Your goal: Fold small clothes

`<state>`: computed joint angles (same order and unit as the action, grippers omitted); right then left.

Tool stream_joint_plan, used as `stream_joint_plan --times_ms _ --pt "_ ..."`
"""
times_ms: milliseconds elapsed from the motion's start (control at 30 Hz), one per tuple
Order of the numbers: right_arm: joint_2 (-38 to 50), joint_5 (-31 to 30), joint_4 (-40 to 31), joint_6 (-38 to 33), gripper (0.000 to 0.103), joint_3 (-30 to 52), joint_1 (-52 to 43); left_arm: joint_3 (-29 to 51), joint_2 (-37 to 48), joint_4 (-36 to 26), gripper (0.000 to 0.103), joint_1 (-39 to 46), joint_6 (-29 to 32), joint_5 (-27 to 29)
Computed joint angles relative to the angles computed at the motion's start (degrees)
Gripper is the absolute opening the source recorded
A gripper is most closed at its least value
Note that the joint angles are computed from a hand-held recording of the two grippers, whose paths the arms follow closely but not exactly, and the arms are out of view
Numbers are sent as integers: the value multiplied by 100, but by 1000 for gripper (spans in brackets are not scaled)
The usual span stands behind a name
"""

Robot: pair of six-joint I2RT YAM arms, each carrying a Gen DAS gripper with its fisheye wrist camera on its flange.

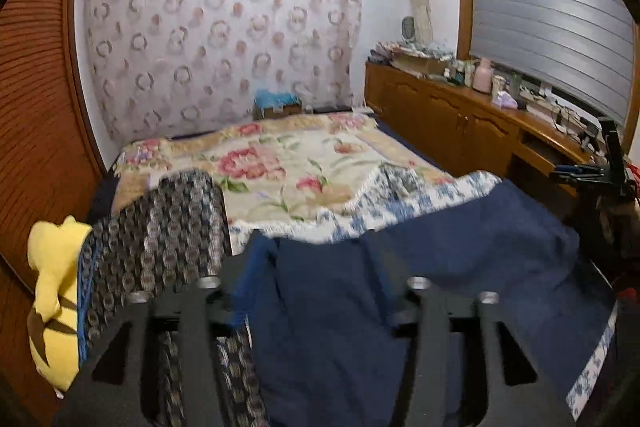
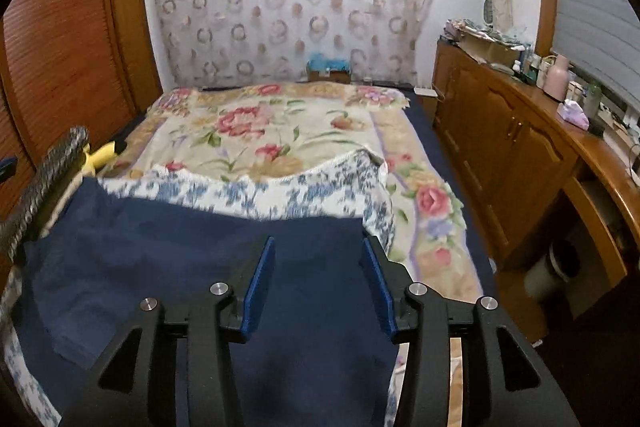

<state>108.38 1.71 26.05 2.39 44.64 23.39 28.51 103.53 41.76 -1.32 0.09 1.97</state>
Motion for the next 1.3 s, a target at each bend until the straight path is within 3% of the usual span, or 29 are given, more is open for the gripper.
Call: stream_joint_plan --times_ms 100,233,367,500,633,933,1300 --pt "-318 -97 163 -62 47 -473 -95 -245 -31 -17 76 8 -140 212" --pt "-731 -548 350 -177 48 -1097 -497 -670 158 210 76 -367 -248 -119" --pt "-791 -859 535 -368 58 -1570 -795 -1013 510 755 76 -680 -414 -165" --pt "-944 -1102 425 -358 58 -1845 -1084 -1290 994 1360 76 -927 -664 -291" --pt "-940 -1355 110 -244 58 -1709 -1218 -1424 1341 1685 76 -1152 -903 -504" --pt "-698 -1007 -653 -114 58 -877 -841 -1178 2062 1681 76 -1193 -1338 -470" --pt "-145 -765 -134 -18 59 -750 -683 -842 2476 1693 76 -1066 -1621 -219"
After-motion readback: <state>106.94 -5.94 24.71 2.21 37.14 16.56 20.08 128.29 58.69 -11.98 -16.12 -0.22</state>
